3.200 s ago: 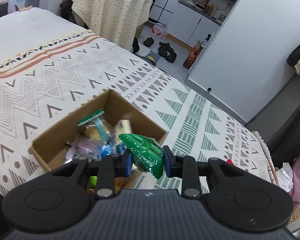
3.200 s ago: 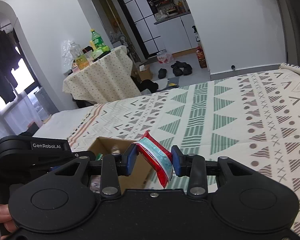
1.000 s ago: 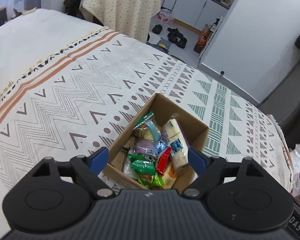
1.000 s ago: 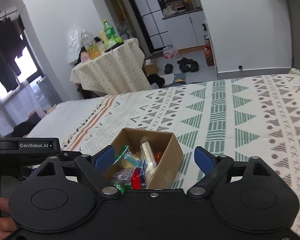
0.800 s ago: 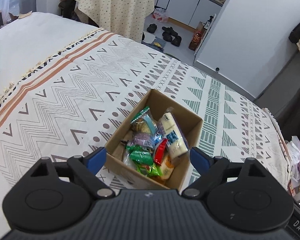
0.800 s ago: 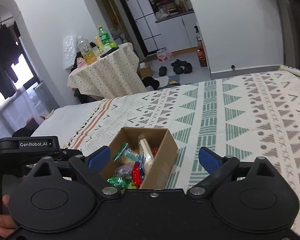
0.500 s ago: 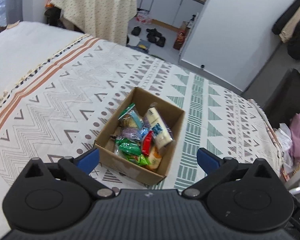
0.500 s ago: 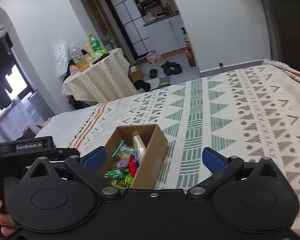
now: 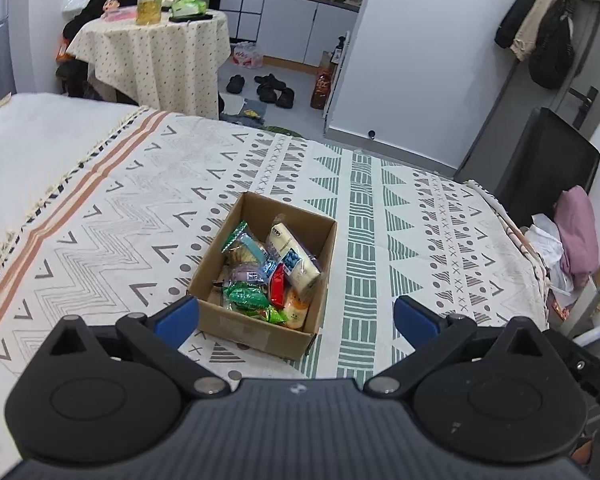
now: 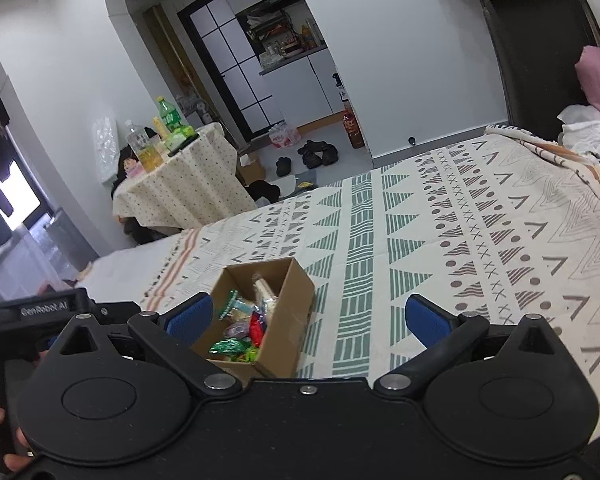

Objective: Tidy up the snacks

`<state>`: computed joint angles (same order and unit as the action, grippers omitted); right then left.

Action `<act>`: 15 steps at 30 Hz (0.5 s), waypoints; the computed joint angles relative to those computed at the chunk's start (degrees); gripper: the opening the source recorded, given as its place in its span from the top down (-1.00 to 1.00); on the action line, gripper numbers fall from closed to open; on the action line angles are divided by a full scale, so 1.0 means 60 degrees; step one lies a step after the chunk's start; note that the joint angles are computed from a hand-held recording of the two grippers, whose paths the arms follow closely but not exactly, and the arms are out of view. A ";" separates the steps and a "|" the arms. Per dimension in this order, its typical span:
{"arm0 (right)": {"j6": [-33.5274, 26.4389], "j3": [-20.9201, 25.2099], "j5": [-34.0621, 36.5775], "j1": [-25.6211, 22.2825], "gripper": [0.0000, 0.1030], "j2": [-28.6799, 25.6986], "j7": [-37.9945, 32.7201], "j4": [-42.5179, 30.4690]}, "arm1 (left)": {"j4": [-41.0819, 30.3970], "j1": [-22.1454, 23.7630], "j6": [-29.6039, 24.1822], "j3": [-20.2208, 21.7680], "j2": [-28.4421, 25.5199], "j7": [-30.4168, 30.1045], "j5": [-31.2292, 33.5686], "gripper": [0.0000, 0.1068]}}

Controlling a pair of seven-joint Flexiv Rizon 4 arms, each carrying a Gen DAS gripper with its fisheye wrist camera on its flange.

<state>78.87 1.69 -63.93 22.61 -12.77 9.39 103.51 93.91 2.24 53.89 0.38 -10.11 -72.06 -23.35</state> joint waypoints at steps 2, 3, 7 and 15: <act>-0.0052 0.0022 -0.0132 0.0013 -1.00 0.0146 0.0058 0.0087 | 0.0153 0.0007 0.0066 -0.0014 0.0140 0.0251 -0.0090 -0.93; -0.0071 0.0058 -0.0170 0.0002 -1.00 0.0206 0.0057 0.0120 | 0.0234 0.0008 0.0094 -0.0018 0.0212 0.0392 -0.0152 -0.93; -0.0257 0.0262 -0.0155 -0.0044 -1.00 0.0439 -0.0046 0.0243 | 0.0529 -0.0022 0.0183 0.0041 0.0501 0.0857 -0.0170 -0.93; -0.0604 0.0629 -0.0339 -0.0213 -1.00 0.0967 0.0247 0.0684 | 0.1075 -0.0050 0.0097 0.0180 0.1020 0.1559 -0.0557 -0.93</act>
<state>75.24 5.46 -65.96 21.34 -6.97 10.87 107.62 100.36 1.94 54.47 1.46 -3.99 -62.70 -26.69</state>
